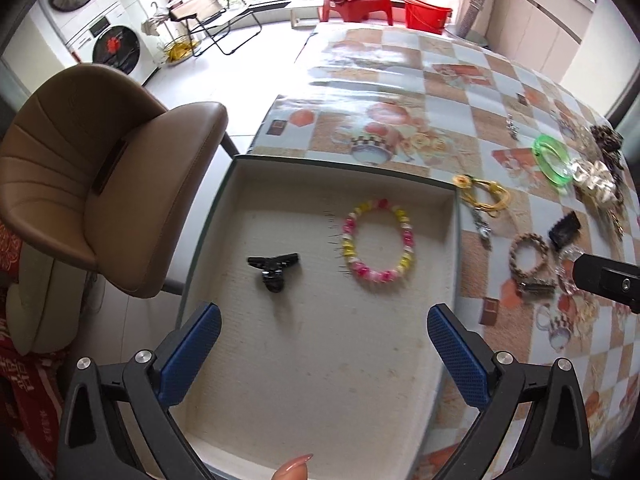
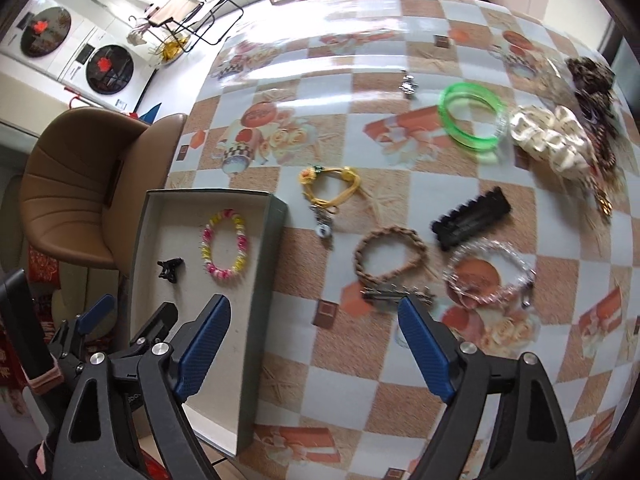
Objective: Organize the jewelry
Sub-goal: 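Move the left tool to the green bangle while the right tool reaches the polka-dot scrunchie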
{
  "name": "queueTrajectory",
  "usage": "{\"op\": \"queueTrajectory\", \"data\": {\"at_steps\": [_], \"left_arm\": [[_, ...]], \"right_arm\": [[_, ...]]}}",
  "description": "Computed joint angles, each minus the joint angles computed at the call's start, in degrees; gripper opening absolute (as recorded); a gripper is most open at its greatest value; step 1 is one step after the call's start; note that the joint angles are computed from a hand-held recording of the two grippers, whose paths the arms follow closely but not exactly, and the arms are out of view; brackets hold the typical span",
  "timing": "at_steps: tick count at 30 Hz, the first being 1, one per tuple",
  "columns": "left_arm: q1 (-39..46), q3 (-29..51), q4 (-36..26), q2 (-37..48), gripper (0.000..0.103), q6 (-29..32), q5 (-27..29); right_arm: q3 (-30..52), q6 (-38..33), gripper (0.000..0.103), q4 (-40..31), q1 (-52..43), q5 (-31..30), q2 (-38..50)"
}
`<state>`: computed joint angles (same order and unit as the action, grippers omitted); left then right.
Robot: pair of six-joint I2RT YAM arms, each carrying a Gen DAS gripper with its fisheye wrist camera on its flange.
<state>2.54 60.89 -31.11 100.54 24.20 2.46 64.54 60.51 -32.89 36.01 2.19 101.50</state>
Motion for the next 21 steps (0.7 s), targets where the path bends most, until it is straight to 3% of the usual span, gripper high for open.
{"op": "queueTrajectory", "data": {"at_steps": [12, 21], "left_arm": [[-10.8, -4.3, -3.4, -7.2, 0.103, -5.4, -0.8], [-17.7, -3.0, -6.0, -4.9, 0.103, -10.8, 0.5]], "right_arm": [[-18.4, 6.3, 0.088, -0.5, -1.1, 3.8, -19.8], [-26.6, 4.7, 0.088, -5.8, -7.0, -0.5, -29.2]]}}
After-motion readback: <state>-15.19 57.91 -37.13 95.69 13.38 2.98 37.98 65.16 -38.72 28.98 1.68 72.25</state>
